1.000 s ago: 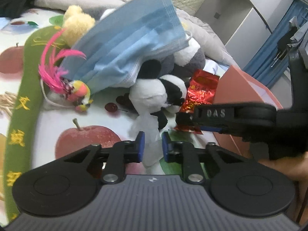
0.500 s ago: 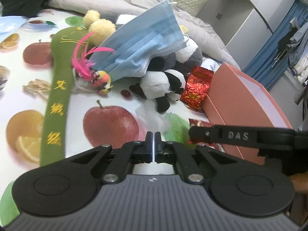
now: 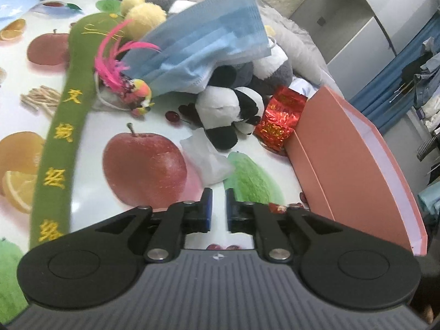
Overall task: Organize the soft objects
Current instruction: 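Grasp the red wrapped snack with the right gripper while the left reaches the clear plastic bag, then grasp the clear plastic bag with the left gripper while the right holds the snack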
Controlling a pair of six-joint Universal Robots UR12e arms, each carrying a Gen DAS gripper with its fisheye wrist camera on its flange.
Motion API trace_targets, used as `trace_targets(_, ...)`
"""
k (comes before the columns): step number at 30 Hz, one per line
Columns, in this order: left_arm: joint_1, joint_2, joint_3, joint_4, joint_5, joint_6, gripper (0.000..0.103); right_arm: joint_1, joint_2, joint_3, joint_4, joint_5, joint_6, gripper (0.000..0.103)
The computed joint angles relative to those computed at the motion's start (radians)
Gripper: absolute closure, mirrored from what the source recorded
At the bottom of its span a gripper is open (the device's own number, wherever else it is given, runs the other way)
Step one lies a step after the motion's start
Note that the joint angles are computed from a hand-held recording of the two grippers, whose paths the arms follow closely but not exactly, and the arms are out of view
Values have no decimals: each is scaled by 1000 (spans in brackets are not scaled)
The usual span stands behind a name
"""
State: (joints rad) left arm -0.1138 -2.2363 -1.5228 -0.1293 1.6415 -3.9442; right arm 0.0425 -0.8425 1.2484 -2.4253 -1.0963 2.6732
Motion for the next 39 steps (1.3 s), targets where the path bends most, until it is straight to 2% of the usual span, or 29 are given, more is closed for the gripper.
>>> trace_targets(1,0,-5,9,-9,1,-10,61,1,-2,7,-10,-8,-5,45)
trace_targets(2,-1,-11,19,-14,9,-24,54,2,-4,15,-21,-11,-5,43)
trace_targets(3,-1,-15,23,-5,14,-33,50,3,-7,26,-41,-11,1,43)
trace_targets(6,2,-28,43,-2,15,-53,50,8,-11,54,-114,-25,16,43)
trace_targets(9,3,-40,69,-34,25,-70,50,12,-8,65,-154,-37,11,45)
trace_targets(10,2,-43,78,-49,33,-78,50,14,-7,67,-170,-43,8,46)
trace_targets(13,0,-54,101,-80,54,-80,50,14,-1,58,-182,-51,1,62)
trace_targets(15,-2,-60,119,-118,72,-79,50,12,3,48,-175,-49,-2,63)
trace_targets(19,-22,-81,167,-194,156,-4,51,8,6,38,-167,-47,-4,65)
trace_targets(22,-30,-93,190,-223,193,17,52,8,6,39,-165,-42,-5,65)
trace_targets(23,-32,-96,198,-232,200,27,54,8,5,40,-165,-41,-6,65)
trace_targets(24,-33,-99,205,-247,208,37,60,7,5,40,-162,-38,-6,65)
trace_targets(31,-35,-89,197,-257,212,61,76,2,-1,43,-144,-16,-7,66)
trace_targets(39,-45,-47,140,-231,195,61,80,-9,-22,62,-133,9,-8,66)
